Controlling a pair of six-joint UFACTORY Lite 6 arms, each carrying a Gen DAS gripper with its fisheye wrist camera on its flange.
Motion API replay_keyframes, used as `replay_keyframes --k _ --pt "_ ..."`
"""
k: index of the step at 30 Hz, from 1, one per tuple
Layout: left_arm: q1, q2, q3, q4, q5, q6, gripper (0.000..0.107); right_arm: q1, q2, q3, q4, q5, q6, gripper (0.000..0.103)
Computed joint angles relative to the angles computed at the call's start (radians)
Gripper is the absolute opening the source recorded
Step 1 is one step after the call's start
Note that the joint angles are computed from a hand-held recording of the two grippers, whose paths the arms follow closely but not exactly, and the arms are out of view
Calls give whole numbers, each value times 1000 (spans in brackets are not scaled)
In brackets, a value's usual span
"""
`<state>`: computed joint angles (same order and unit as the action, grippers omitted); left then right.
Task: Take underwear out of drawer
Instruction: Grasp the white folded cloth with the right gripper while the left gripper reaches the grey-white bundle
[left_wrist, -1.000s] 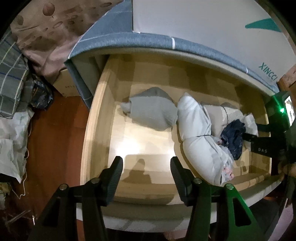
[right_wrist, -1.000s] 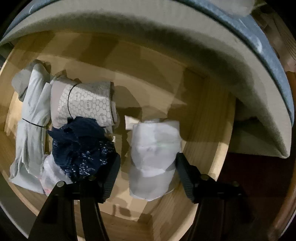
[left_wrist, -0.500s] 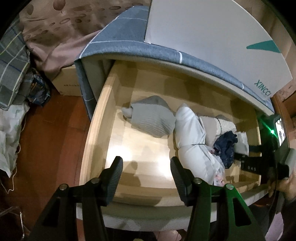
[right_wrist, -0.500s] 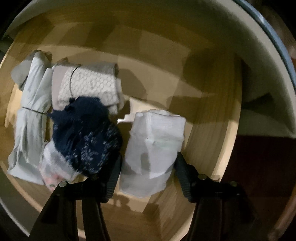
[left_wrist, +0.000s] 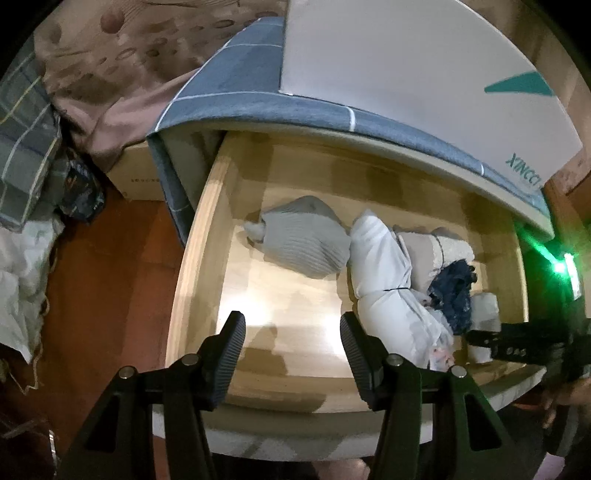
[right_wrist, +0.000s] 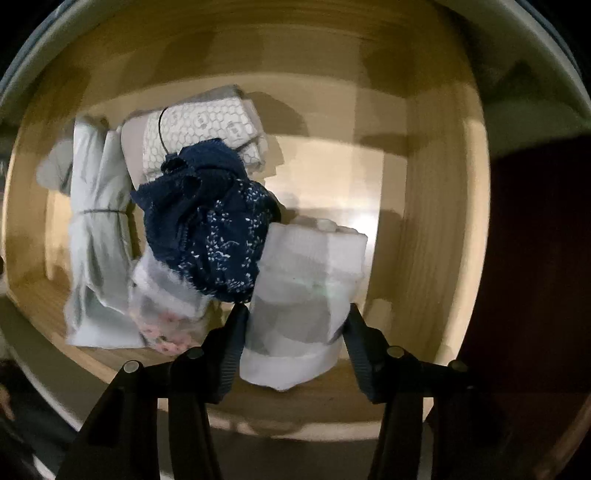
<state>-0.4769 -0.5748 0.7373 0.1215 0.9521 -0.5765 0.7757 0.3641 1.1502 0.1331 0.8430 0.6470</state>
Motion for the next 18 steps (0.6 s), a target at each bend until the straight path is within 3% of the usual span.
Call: replay_keyframes --k 8,18 --pt "-107 106 66 71 35 -48 54 6 -144 -133 -6 -40 136 44" --pt "-111 296 176 -61 16 -17 54 38 -281 -227 -37 -34 216 43"
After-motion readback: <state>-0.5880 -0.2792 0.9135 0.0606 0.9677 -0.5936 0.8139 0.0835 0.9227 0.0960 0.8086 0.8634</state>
